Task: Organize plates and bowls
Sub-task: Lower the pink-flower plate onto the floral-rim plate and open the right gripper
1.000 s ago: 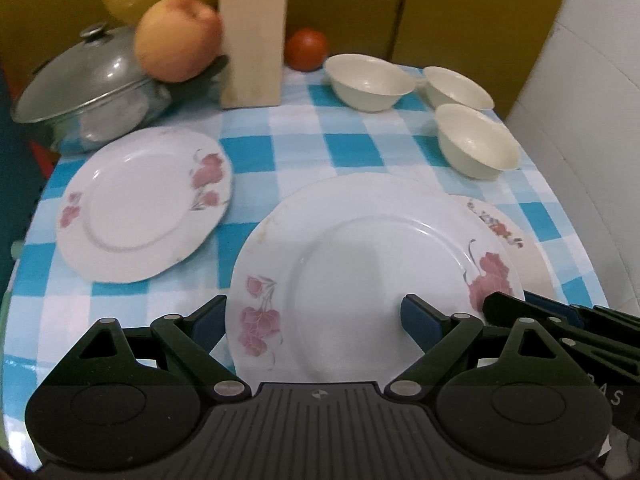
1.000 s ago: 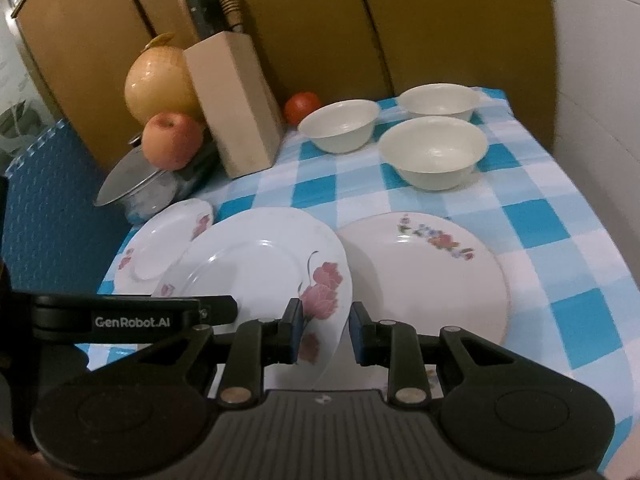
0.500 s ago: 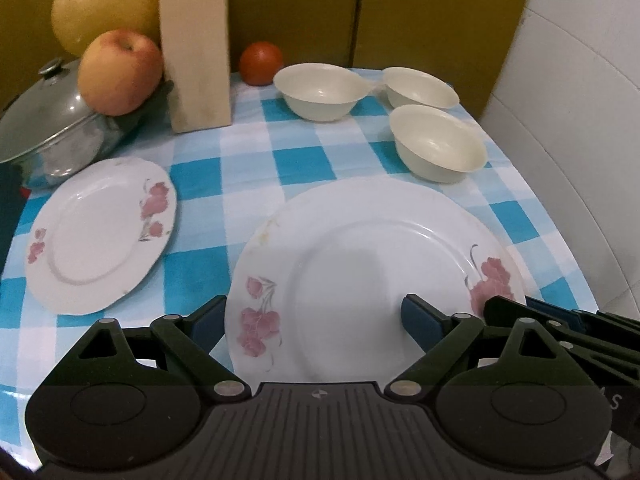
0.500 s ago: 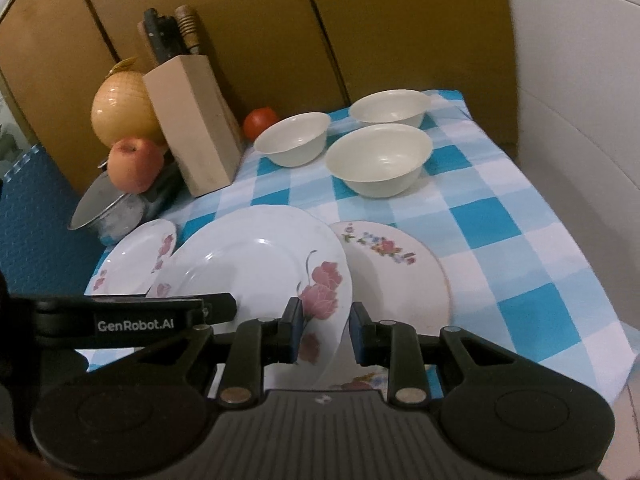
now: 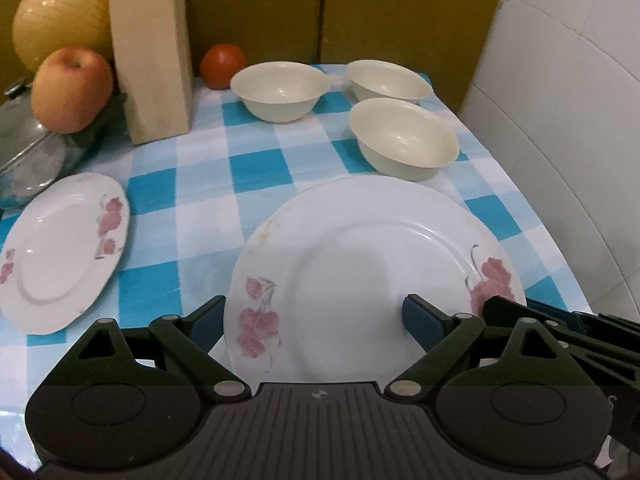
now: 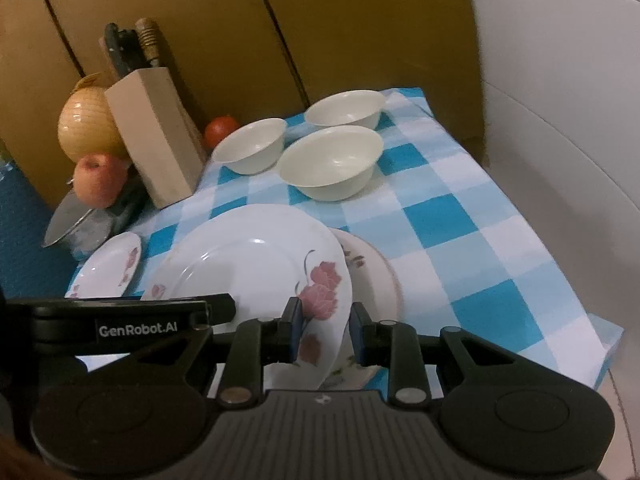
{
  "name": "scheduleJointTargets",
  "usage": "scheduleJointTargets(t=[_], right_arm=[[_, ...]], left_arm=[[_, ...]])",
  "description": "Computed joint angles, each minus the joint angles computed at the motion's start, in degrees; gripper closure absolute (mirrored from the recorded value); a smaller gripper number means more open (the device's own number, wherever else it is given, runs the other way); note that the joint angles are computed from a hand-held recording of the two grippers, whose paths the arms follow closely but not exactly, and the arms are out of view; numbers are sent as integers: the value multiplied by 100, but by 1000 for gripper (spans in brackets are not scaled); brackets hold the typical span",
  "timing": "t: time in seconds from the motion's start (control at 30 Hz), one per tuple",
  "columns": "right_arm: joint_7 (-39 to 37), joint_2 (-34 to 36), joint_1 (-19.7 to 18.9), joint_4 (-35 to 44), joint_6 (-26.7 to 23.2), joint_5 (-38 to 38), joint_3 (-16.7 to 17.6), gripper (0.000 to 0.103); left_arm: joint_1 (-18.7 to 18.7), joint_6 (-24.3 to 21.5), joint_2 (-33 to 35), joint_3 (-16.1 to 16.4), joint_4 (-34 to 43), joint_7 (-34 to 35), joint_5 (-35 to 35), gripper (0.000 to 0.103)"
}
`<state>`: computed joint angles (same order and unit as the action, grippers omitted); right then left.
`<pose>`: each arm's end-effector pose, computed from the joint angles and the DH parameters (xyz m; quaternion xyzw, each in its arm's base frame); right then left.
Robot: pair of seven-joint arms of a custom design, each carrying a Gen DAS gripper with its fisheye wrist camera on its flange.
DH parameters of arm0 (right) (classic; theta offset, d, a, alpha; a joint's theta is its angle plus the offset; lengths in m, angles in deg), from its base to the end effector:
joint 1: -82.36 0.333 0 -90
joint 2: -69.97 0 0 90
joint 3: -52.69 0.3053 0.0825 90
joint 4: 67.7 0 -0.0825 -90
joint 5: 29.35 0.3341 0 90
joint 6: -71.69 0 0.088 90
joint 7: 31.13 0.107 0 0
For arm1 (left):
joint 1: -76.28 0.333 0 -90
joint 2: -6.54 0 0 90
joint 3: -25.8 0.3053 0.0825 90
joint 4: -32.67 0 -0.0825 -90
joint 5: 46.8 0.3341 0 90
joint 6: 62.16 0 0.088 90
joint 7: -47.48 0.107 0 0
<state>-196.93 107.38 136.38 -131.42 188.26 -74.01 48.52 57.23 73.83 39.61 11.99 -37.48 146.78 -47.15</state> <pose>0.4759 0.5293 0.4806 -0.4035 0.8234 -0.2550 0.3068 0.6221 -0.3417 0.5133 -0.4222 0.8571 -0.2744 0.1084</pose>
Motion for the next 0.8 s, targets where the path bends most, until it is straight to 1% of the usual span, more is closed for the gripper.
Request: scheduleJointTargets(t=[0.23, 0.33, 0.63, 0.8], right_arm=[[-41, 38, -39, 32, -222, 117, 18, 77], [2, 18, -60, -28, -233, 156, 21, 77], [-22, 114, -119, 69, -331, 289, 23, 77], [-134, 240, -128, 246, -421, 369, -1, 77]], left_arm=[[-157, -180, 276, 18, 369, -16, 92, 7], [-210, -230, 361, 31, 468, -38, 125, 7], [-324, -612, 746, 69, 1048, -116, 146, 8], [-370, -796, 940, 89, 1337, -144, 147, 8]])
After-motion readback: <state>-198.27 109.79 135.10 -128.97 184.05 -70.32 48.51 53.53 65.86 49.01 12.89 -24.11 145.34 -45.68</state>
